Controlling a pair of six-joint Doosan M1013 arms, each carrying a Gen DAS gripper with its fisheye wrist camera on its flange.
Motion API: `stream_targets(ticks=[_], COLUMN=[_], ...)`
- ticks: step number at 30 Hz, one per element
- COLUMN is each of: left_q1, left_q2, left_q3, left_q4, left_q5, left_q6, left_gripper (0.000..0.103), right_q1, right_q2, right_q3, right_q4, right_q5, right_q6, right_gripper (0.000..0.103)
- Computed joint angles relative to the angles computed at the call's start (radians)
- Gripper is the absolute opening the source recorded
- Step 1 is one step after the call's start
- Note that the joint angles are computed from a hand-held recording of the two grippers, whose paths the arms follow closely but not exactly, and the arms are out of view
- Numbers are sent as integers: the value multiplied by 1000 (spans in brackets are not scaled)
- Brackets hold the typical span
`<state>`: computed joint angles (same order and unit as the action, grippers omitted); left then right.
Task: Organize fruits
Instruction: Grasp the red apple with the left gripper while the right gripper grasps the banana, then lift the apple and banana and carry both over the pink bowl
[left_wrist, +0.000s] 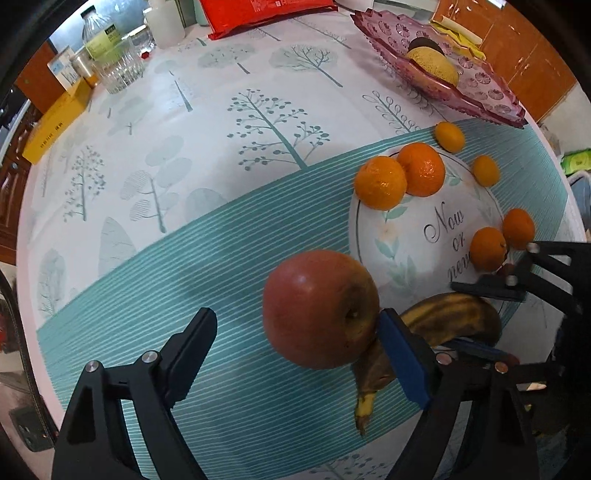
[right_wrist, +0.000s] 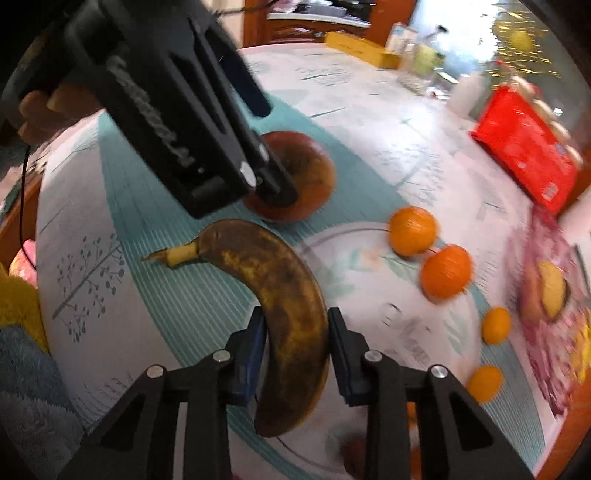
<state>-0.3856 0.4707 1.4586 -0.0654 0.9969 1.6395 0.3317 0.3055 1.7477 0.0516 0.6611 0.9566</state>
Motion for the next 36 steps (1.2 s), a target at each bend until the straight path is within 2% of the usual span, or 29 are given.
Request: stream_targets(ticks=[3, 7, 9, 16, 25, 32, 36], left_q1=[-3, -6, -14, -12, -32, -66, -94], left_q2=[10, 30, 38, 18, -65, -106, -102], left_q3=[-8, -21, -22, 15, 51, -7, -64], left_q4=[-18, -27, 15, 1, -15, -27, 21], left_q5=[4, 28, 31, -14, -97, -180, -221], left_q6=[-4, -27, -68, -109, -111, -38, -67], left_gripper=[85, 67, 66, 66, 66, 66, 66], right_q1=[5, 13, 15, 19, 23, 15, -14], right_q2=[-34, -68, -81, -114, -177, -211, -225], right_q3=[31, 59, 73, 97, 117, 107, 84], right_q4=[-106, -265, -352, -536, -762, -942, -1002], right_q5=[-56, -102, -120, -110, -94, -60, -57], right_q6=[140, 309, 393, 632, 950, 1191, 1271], right_gripper=[33, 32, 32, 32, 32, 32, 32])
